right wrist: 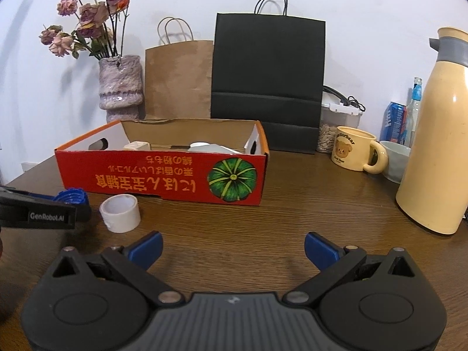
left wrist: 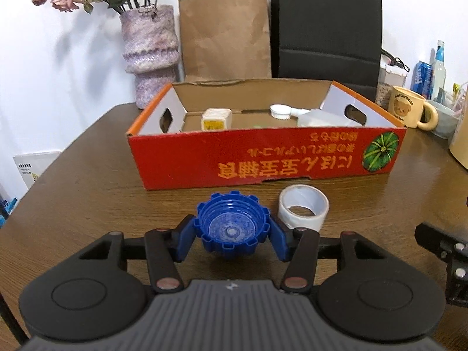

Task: Organize rigid objects
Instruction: 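Grasp the blue bottle cap with left gripper while right grasps the white tape roll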

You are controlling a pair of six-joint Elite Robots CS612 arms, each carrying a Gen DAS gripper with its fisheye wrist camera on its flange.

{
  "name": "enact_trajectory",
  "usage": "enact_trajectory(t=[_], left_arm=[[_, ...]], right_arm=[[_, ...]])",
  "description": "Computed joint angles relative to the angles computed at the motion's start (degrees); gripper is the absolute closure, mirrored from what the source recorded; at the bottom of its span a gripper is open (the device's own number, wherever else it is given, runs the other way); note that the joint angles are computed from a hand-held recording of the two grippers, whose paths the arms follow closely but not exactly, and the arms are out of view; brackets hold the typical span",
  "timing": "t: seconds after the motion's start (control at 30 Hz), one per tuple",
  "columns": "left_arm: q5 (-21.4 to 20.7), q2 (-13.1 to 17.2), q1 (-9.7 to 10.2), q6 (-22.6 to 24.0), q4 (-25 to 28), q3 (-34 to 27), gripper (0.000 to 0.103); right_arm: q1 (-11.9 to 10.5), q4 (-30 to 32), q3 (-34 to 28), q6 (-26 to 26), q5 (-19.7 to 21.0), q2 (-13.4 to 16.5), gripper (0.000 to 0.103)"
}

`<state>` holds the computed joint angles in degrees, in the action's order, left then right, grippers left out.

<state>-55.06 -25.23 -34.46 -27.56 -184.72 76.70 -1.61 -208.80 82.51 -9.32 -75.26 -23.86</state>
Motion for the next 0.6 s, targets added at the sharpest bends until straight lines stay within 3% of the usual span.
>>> enact_trajectory(t=[0.6], left_arm=[[3.33, -1.38, 1.42, 1.53, -5.75, 3.60, 0.048]], right_arm=[[4.18, 6.39, -3.62, -4.82, -0.69, 0.68, 0.000]])
